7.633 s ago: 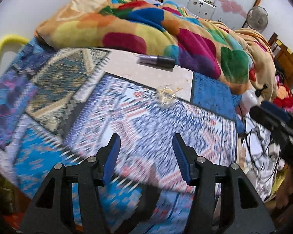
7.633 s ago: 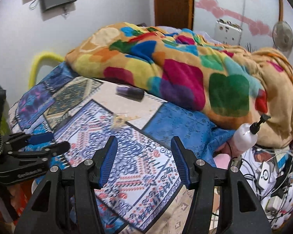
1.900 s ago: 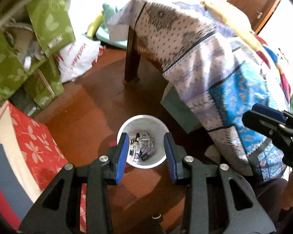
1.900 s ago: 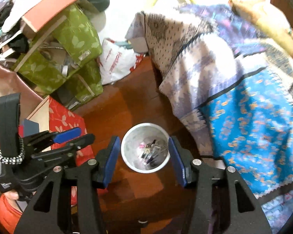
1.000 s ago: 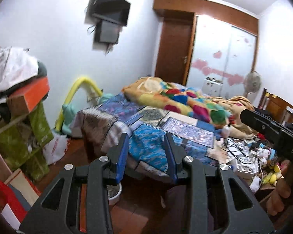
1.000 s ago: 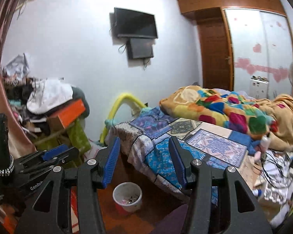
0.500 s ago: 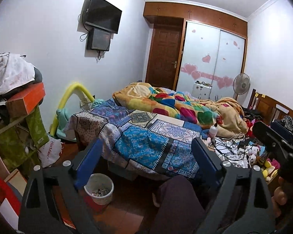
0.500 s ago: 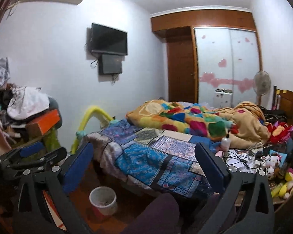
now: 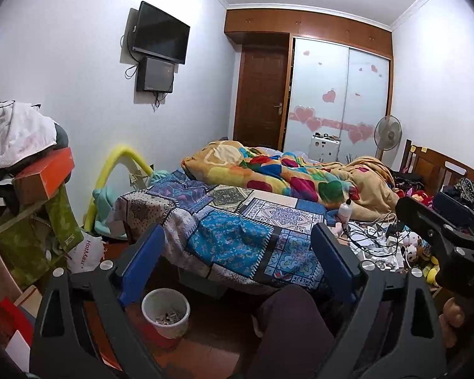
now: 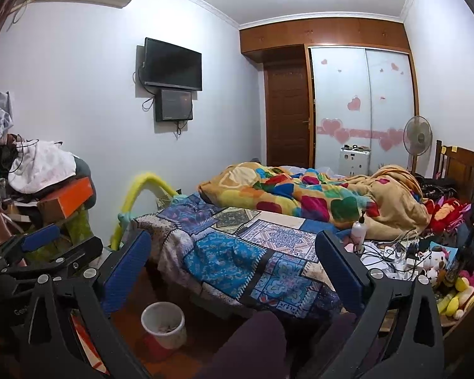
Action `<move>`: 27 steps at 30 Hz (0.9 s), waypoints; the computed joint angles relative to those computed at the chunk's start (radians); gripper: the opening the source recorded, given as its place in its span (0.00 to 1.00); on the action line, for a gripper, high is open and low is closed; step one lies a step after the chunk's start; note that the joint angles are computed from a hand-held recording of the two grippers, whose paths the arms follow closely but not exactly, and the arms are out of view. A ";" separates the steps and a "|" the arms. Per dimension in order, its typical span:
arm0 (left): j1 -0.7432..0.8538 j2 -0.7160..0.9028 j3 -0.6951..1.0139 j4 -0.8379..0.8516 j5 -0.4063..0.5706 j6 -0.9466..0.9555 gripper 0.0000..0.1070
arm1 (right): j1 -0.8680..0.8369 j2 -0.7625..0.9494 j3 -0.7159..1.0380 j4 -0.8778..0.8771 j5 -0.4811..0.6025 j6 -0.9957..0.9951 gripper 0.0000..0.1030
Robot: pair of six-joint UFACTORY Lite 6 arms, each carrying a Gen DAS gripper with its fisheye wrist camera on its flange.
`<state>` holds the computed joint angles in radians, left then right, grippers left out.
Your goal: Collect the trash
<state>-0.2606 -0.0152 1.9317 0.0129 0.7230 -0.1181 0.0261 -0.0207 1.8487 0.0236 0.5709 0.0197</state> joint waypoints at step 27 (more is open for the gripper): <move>-0.010 -0.016 -0.013 0.029 -0.009 0.002 0.93 | -0.034 0.029 0.047 0.093 0.041 -0.077 1.00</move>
<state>-0.2708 -0.0308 1.9187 0.0422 0.7144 -0.1156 -0.0079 0.0081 1.8953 0.1161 0.6117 -0.0569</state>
